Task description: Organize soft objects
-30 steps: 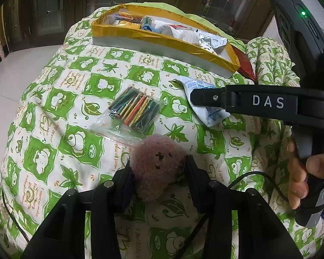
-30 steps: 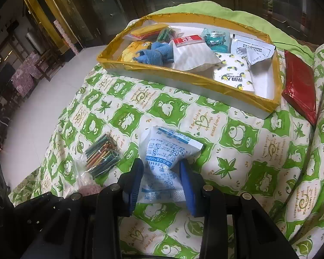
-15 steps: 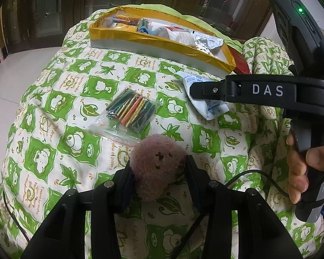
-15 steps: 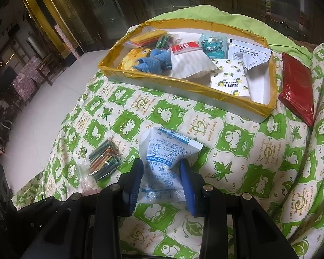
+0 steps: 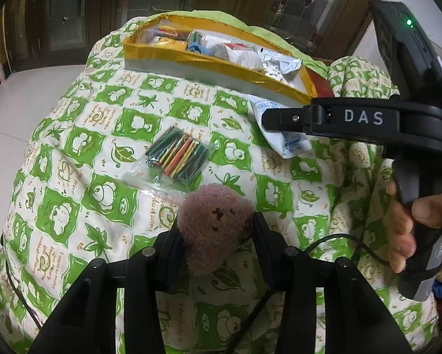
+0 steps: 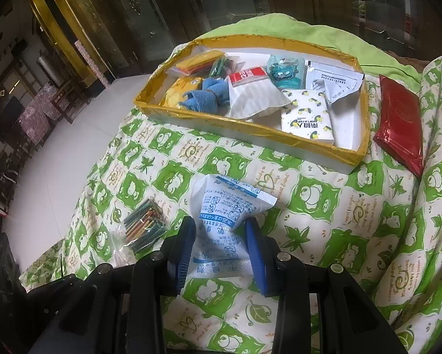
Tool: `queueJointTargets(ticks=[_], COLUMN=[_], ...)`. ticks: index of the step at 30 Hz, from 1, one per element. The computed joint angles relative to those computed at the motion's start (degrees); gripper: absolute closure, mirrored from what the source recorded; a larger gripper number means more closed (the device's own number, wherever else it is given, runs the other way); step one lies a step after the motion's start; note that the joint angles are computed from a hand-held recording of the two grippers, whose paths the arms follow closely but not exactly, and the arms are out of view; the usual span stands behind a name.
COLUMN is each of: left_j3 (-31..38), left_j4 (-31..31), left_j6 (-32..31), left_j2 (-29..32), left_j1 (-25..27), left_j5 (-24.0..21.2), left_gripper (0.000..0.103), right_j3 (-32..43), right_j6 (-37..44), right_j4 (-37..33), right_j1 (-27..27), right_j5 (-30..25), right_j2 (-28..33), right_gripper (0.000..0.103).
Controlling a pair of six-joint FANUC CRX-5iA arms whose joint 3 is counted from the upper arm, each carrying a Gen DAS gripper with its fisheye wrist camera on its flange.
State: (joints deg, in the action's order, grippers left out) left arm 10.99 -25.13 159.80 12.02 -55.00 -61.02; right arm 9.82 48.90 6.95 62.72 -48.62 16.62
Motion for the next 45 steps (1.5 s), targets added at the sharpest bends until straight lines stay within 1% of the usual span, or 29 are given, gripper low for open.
queueJointTargets(ticks=[6,13,17,21,31,32,33,37,39,41,42,43,44,45], left_j3=[1.29,2.31,3.86,6.67,10.32,10.43,10.57,10.8,10.46,9.95,9.84,9.56,9.34,8.93], left_j4=[-0.7,-0.54,0.12,-0.1,0.5,0.58,0.77,1.3,1.6,1.99,2.08,2.29,2.55,2.98], left_j6=[0.11,-0.37,-2.07,-4.51,-8.88,-9.02,-9.27,-9.74,-9.54,-9.35,-9.29,-9.22,-9.13,-9.0], left_j2=[0.16,-0.19,0.22,1.3,3.07,3.13,3.23,3.47,3.35,3.21,3.21,3.18,3.19,3.17], left_j1=[-0.39,0.34,0.98,1.39,2.91,3.02,3.26,4.0,4.29,4.54,4.58,4.68,4.8,5.01], left_j5=[-0.98,-1.66,-2.69,-4.88,-7.14,-7.18,-7.17,-7.09,-6.75,-6.32,-6.23,-6.01,-5.77,-5.36], left_gripper=[0.06,0.06,0.06,0.06,0.06,0.06,0.06,0.06,0.06,0.06,0.06,0.06,0.06,0.06], right_j3=[-0.63,-2.43,-3.54,-4.21,-4.94,-5.1,-5.06,-4.86,-4.36,-2.89,-2.96,-2.73,-1.7,-0.77], right_j6=[-0.6,-2.42,-3.99,-5.14,-6.37,-6.55,-6.39,-6.28,-5.06,-2.94,-3.51,-4.36,-3.74,-2.76], right_j4=[0.12,0.48,0.94,1.82,2.84,3.28,3.42,4.39,2.73,0.57,0.51,0.61,-0.38,-2.13], right_j1=[-0.47,-1.62,-2.27,-2.72,-3.19,-3.2,-3.24,-3.3,-3.69,-4.24,-4.42,-4.57,-4.9,-5.31], right_j5=[0.9,2.96,4.34,5.13,6.02,6.24,6.24,6.09,5.77,3.99,3.79,2.89,1.45,0.25], right_j2=[-0.86,-2.67,-3.65,-4.39,-4.94,-5.05,-5.07,-4.99,-4.96,-4.21,-4.08,-3.72,-3.06,-2.46], right_gripper=[0.065,0.064,0.065,0.065,0.065,0.077,0.085,0.085,0.085,0.084,0.083,0.079,0.062,0.049])
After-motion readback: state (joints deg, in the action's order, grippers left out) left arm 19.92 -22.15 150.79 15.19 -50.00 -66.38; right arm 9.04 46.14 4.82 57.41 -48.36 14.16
